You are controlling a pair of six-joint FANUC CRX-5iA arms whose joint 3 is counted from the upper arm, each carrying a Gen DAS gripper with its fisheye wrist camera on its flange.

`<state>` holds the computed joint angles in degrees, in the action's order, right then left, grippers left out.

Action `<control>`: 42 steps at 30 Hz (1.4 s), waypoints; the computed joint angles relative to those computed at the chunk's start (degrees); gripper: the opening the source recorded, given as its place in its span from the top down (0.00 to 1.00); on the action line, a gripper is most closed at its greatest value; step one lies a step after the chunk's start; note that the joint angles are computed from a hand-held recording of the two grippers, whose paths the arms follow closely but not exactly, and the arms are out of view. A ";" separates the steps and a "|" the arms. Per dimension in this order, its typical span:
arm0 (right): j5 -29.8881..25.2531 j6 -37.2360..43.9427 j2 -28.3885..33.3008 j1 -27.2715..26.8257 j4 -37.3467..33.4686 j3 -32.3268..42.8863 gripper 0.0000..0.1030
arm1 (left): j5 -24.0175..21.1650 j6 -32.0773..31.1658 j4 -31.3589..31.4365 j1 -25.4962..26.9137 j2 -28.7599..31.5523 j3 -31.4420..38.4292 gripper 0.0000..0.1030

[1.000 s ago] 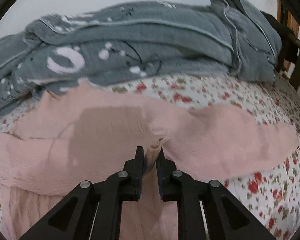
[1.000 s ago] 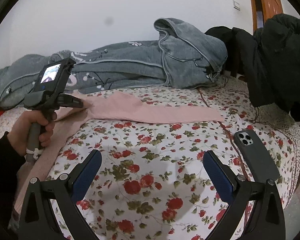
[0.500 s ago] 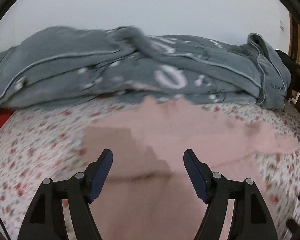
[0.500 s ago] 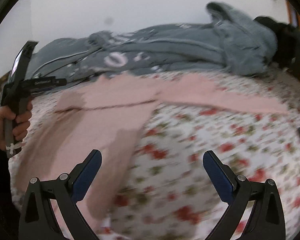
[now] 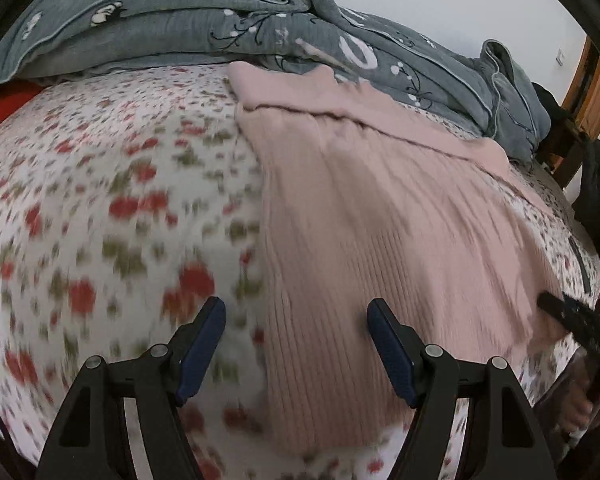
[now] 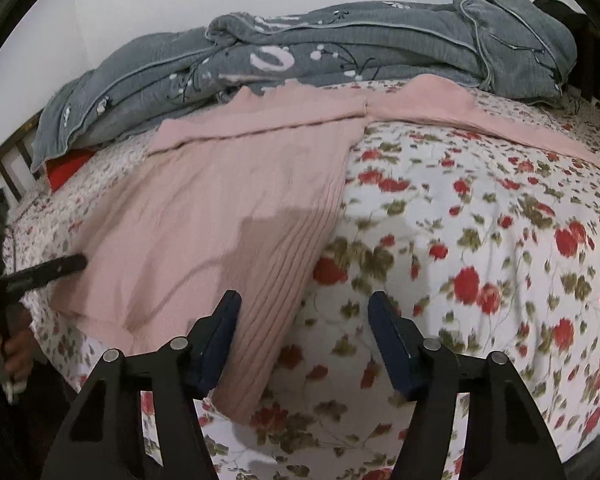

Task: Fold small clothes
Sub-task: 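Fold the held sleeve across the sweater body and release it, then grasp the cuff of the other pink sleeve with the right gripper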

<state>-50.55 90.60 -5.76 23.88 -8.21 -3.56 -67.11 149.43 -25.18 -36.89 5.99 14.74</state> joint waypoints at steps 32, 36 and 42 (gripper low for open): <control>10.87 -1.26 3.92 -11.68 5.12 5.00 0.47 | -12.33 -0.60 -14.42 -0.23 3.80 9.65 0.35; 9.79 -6.12 12.47 -16.21 7.26 13.72 0.45 | -13.38 -1.63 -15.70 3.16 6.79 12.36 0.35; 4.74 -7.34 22.74 -20.80 5.25 25.80 0.45 | -10.07 -0.91 -12.28 7.45 7.39 9.79 0.34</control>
<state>-45.81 83.27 16.98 3.08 -2.96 22.25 -77.19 148.52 -37.46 -29.44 13.38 24.52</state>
